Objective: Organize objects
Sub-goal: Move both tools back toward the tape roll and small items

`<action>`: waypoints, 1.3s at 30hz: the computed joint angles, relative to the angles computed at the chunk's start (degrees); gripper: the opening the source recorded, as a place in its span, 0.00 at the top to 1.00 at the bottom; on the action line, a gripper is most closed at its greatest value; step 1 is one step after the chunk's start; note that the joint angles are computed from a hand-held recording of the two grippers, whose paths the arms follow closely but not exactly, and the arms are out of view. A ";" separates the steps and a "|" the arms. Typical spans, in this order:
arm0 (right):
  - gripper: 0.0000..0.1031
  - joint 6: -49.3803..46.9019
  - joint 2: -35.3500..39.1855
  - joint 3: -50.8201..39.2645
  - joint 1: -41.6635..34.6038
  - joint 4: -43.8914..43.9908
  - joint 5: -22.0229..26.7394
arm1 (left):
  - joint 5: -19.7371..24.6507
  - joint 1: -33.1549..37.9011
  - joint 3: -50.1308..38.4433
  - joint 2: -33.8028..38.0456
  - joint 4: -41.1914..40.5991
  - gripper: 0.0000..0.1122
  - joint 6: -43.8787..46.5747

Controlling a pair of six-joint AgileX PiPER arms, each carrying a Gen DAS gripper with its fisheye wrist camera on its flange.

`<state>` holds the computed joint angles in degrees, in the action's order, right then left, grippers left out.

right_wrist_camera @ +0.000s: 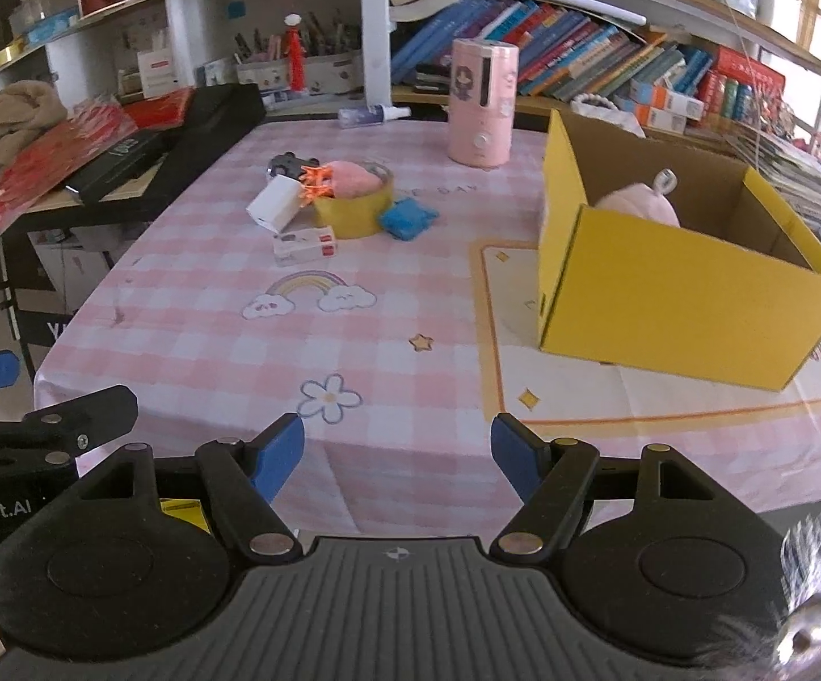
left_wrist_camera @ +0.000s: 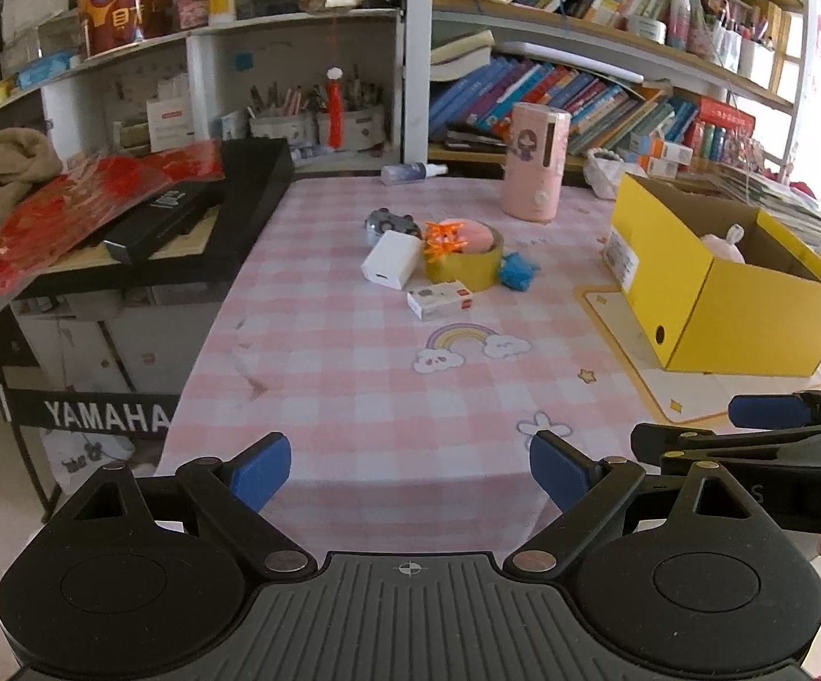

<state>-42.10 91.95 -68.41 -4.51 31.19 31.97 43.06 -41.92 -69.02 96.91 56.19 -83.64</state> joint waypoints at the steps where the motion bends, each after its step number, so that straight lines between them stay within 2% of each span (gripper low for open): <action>1: 0.31 0.05 0.18 -0.21 0.23 -0.09 -0.08 | -0.12 0.19 0.02 0.01 0.13 0.17 -0.08; 9: 0.31 1.10 4.16 -4.37 2.22 -1.06 -0.14 | -1.41 3.08 -1.71 1.92 -0.62 0.17 1.55; 16: 0.30 4.60 11.45 -13.96 3.92 -4.20 1.87 | -4.02 7.24 -6.79 6.15 -1.51 0.17 4.32; 24: 0.30 8.38 21.68 -29.26 4.83 -7.82 6.46 | -4.18 11.33 -16.60 12.87 -7.07 0.17 12.26; 30: 0.30 10.45 29.40 -41.64 5.24 -9.77 10.49 | -2.70 13.22 -24.21 17.75 -10.61 0.17 16.97; 37: 0.32 13.98 39.99 -59.42 5.78 -12.37 18.29 | -0.71 15.42 -33.11 23.57 -14.87 0.18 23.00; 39: 0.33 15.74 43.91 -66.16 6.15 -13.63 20.68 | -0.57 16.05 -35.50 25.18 -16.42 0.22 25.33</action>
<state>-26.37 135.85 -134.57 1.63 17.56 52.65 42.49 -25.87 -104.52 122.10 39.77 -58.31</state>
